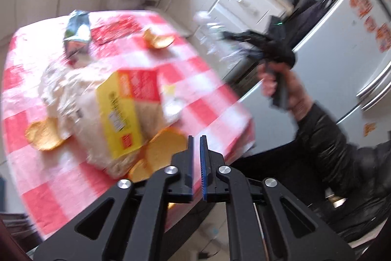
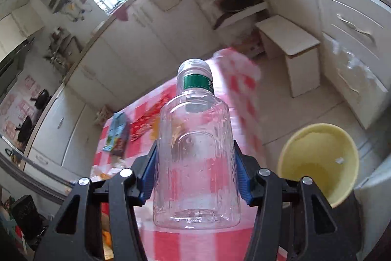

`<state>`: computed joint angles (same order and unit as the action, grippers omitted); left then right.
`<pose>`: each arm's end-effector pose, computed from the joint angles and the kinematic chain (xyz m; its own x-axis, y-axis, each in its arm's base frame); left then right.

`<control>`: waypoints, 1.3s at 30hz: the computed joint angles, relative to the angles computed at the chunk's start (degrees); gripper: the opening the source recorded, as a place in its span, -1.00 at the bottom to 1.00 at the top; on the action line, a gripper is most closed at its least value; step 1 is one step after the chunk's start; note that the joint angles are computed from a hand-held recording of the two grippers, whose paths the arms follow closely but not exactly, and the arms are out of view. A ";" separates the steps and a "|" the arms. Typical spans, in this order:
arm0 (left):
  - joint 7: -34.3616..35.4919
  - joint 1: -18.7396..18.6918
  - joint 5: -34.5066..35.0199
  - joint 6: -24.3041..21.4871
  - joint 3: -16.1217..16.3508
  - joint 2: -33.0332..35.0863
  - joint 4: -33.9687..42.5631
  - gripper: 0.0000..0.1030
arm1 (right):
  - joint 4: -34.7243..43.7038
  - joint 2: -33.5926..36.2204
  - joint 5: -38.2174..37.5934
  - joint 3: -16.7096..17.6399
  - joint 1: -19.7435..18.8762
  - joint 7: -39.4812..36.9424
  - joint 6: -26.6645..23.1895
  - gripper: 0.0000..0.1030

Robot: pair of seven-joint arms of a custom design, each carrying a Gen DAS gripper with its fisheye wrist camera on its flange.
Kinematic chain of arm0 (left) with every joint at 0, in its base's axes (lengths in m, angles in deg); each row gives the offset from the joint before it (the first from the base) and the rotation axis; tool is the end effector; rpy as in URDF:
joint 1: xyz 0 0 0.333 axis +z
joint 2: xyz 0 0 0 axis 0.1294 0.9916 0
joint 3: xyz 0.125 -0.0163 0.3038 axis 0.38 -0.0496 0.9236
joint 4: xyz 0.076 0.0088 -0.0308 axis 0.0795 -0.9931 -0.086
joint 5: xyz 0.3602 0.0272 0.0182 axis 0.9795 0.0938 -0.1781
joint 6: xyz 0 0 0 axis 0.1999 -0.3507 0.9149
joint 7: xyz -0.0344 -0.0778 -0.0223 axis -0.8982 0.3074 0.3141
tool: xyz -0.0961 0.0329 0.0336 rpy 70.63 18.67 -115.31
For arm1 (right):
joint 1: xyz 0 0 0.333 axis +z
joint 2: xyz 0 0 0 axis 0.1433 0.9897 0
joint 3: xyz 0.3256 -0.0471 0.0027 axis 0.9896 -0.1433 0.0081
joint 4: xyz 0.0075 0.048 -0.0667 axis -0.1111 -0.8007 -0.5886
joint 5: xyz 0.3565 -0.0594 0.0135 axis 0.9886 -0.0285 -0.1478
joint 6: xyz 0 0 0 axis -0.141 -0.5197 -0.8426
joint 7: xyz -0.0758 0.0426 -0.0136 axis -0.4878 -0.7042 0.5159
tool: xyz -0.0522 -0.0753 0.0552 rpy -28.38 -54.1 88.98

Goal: Collect trash
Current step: 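Drop the bottle into the yellow bucket with the right gripper while the left gripper drops the peel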

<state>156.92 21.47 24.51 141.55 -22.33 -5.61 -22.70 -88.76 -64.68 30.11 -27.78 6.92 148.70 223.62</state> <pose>0.6195 0.0177 0.4441 -0.6106 -0.6365 0.4713 -0.7698 0.3373 -0.5418 0.6745 0.0203 0.4229 -0.1142 -0.8509 -0.5127 -0.7165 0.4280 -0.5508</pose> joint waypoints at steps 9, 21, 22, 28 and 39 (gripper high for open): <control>-8.07 -3.33 11.15 6.32 0.03 1.34 -2.09 0.06 | -1.78 6.19 -13.16 -9.66 -1.60 21.09 -8.06 0.05; -11.10 -1.67 7.98 5.15 -2.12 -0.15 -6.39 -0.92 | -1.24 7.45 -16.31 -8.17 -5.13 29.15 -9.50 0.19; -10.41 -1.51 6.06 4.37 -2.22 -0.70 -6.59 -0.93 | -1.97 6.13 -14.84 -6.72 -5.98 27.02 -7.60 0.20; -6.61 -3.13 -4.50 -0.61 -2.05 -4.53 -8.57 -0.93 | -6.67 -4.60 6.65 6.62 -11.91 2.28 3.39 0.40; -12.21 -13.86 -8.03 -1.00 -7.13 8.32 13.50 -0.94 | -4.42 -13.12 40.58 10.15 -12.47 -38.01 8.85 0.52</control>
<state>144.72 7.61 16.48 140.55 -29.46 2.71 -9.20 -93.18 -77.81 70.69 -17.63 -5.54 110.69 232.47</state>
